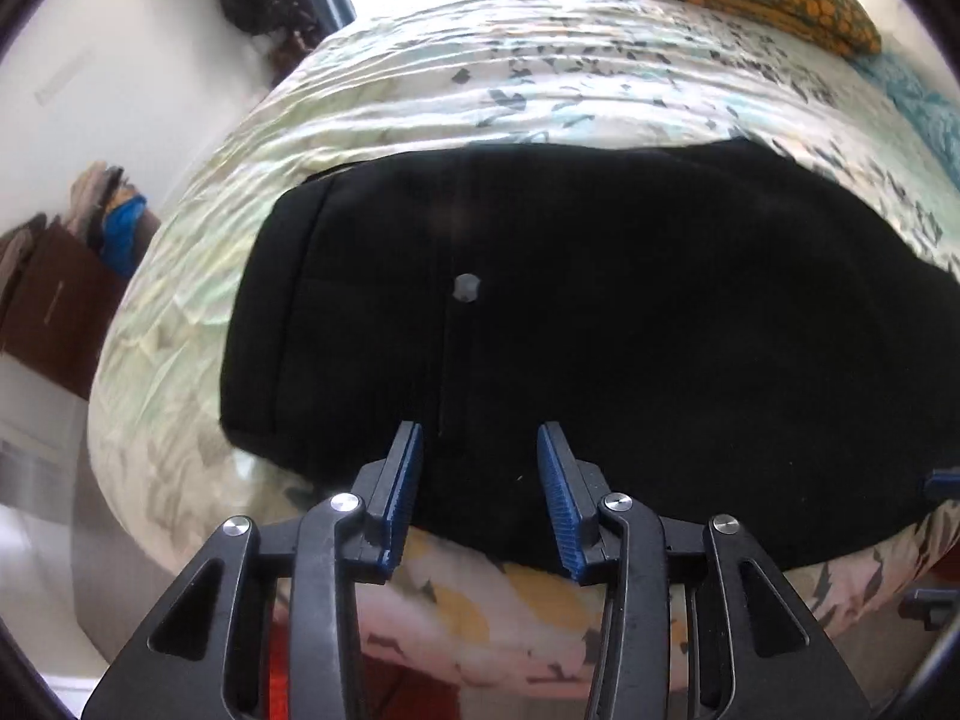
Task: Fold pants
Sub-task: 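Open both grippers and withdraw them above the folded trousers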
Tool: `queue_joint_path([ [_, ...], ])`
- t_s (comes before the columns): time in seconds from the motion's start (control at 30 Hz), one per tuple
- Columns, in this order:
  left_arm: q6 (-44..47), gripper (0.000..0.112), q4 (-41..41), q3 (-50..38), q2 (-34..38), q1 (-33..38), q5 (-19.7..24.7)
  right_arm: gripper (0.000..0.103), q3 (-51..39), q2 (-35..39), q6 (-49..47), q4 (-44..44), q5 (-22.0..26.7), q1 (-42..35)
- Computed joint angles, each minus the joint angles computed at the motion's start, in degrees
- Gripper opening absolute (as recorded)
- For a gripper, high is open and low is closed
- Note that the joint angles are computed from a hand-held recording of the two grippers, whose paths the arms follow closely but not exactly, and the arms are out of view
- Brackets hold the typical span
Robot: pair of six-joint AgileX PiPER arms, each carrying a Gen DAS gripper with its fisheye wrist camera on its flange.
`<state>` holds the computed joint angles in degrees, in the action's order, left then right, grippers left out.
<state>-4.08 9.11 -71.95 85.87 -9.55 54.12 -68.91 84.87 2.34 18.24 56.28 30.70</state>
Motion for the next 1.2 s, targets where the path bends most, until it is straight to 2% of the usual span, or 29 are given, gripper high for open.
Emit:
queue_joint_path([
  [0.07, 0.08, 0.041, -3.58, -0.04, -1.6, 1.2, -2.6, 0.072, -0.56, -2.39, -1.45, 1.99, 0.44, -3.33],
  [0.13, 0.4, 0.051, -4.96, -0.33, -2.78, -0.21, -5.33, 0.073, -0.55, -5.1, 3.29, -2.84, -2.39, -6.56],
  [0.17, 0.96, 0.06, -5.5, -0.41, -2.92, -1.73, -6.3, 0.073, -0.79, -5.26, 5.17, -4.75, -2.99, -8.63],
  [0.23, 3.14, 0.062, -6.91, 0.37, -2.52, -5.61, -8.78, 0.073, -1.33, -3.36, 6.35, -6.98, -1.58, -12.25],
  [0.27, 4.24, 0.062, -6.99, 0.7, -2.11, -7.55, -8.53, 0.073, -0.7, -2.5, 5.49, -6.76, -0.86, -13.44],
  [0.33, 3.04, 0.055, -3.23, -0.63, 1.42, -12.14, -3.09, 0.072, 2.32, -1.8, 1.39, -1.59, 1.36, -15.12],
  [0.37, 2.08, 0.043, -1.69, -0.57, 2.99, -13.46, 0.0, 0.072, 4.77, -2.29, -1.88, 3.91, 2.47, -16.04],
  [0.43, 2.17, 0.043, -1.76, 2.27, 0.64, -13.31, 0.09, 0.072, 9.21, -6.15, -5.74, 9.62, 2.57, -15.31],
  [0.5, 1.99, 0.043, -3.03, 1.29, -1.87, -12.09, 1.64, 0.067, 10.28, -7.86, -11.18, 16.45, 7.57, -18.28],
  [0.53, 1.4, 0.042, -3.26, 1.62, -3.33, -11.85, 0.43, 0.067, 11.04, -9.74, -10.93, 17.09, 8.5, -20.42],
  [0.57, 0.74, 0.042, -3.48, 1.9, -4.57, -12.44, -0.8, 0.067, 11.74, -12.01, -10.26, 15.44, 7.72, -22.16],
  [0.63, 0.62, 0.058, -3.86, 0.75, -4.67, -13.59, -2.31, 0.068, 11.26, -15.59, -6.48, 6.92, 6.51, -24.26],
  [0.67, -0.37, 0.071, -3.35, 0.53, -4.5, -14.61, -3.0, 0.068, 10.9, -16.58, -4.66, 2.08, 5.98, -24.96],
  [0.7, -1.55, 0.074, -2.7, 0.17, -3.84, -16.08, -3.83, 0.069, 10.35, -16.62, -2.49, -3.13, 5.68, -25.16],
  [0.77, -1.37, 0.074, -2.88, -0.72, -1.65, -18.27, -4.99, 0.068, 10.35, -16.55, -1.05, -7.97, 4.61, -26.22],
  [0.83, -1.89, 0.073, -0.89, -1.82, 1.59, -21.28, -4.15, 0.068, 11.94, -16.64, 2.14, -15.35, 1.39, -24.15],
  [0.9, -2.67, 0.058, 2.6, -4.15, 5.02, -25.36, 3.4, 0.068, 12.59, -14.02, 6.51, -24.44, 1.32, -20.14],
  [0.93, -3.09, 0.058, 3.83, -3.83, 5.81, -26.47, 5.56, 0.068, 13.24, -12.78, 6.65, -25.83, 1.87, -19.27],
  [0.97, -3.86, 0.058, 4.77, -3.04, 4.61, -27.21, 5.44, 0.068, 13.68, -12.61, 5.69, -25.21, 2.44, -19.52],
  [1.0, -3.17, 0.058, 4.3, -3.1, 3.38, -26.77, 7.16, 0.068, 13.99, -13.59, 6.11, -24.86, 2.81, -19.53],
  [1.07, -3.12, 0.057, 2.8, -4.3, 2.16, -25.88, 9.3, 0.069, 13.16, -14.47, 5.59, -21.13, 5.62, -20.63],
  [1.13, -5.02, 0.058, 1.94, -3.31, 0.27, -26.19, 6.97, 0.068, 13.24, -16.05, 4.39, -19.31, 7.33, -21.06],
  [1.2, -8.03, 0.076, 2.97, -5.15, 1.27, -28.59, 5.11, 0.068, 14.72, -19.33, 5.0, -19.99, 5.85, -22.2],
])
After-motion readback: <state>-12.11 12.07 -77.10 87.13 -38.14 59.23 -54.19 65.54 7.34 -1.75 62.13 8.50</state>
